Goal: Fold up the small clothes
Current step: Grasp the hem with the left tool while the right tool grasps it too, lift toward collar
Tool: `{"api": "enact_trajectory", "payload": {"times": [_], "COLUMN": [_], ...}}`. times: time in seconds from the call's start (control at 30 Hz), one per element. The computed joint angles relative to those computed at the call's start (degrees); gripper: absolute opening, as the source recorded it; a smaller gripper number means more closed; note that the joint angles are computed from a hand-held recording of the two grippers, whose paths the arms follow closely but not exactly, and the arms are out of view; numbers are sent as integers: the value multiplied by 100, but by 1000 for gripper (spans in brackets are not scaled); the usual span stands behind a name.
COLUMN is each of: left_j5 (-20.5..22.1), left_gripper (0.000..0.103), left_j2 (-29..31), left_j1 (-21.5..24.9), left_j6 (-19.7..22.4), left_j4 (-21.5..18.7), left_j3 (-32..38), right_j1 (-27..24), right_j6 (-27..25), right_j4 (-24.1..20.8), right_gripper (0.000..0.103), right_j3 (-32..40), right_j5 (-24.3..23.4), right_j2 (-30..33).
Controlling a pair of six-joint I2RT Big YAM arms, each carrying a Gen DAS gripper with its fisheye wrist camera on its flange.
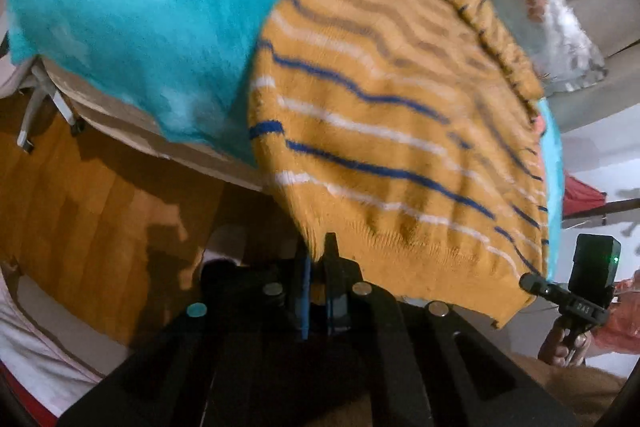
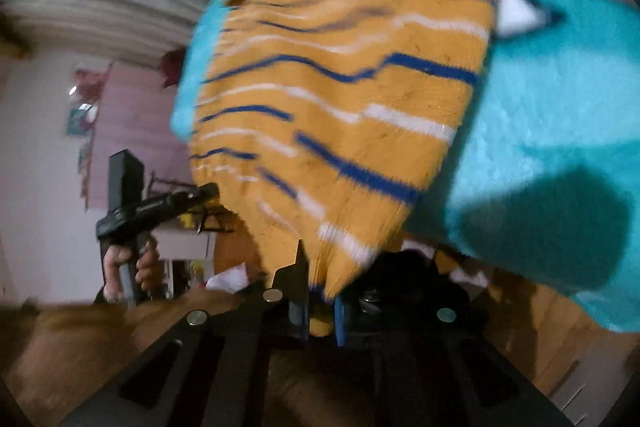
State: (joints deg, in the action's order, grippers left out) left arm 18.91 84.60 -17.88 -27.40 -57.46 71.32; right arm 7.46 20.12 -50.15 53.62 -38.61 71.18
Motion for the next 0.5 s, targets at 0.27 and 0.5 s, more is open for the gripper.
{"api": "enact_trajectory", "payload": {"times": [0.27, 0.5], "left_j5": [-9, 232], "left_gripper": [5, 5], "left_j2": [-172, 731], "left_j1": [54, 144], "left_j6": [-35, 154], "left_j4": [6, -20], "left_j3": [718, 2124], "right_j1": [-111, -470], "right_j6": [41, 326], "right_j4": [-65, -46], "right_gripper": [9, 9], "right_j3": [481, 899], "right_j5": [-383, -752], "right_j2": [-222, -75]}}
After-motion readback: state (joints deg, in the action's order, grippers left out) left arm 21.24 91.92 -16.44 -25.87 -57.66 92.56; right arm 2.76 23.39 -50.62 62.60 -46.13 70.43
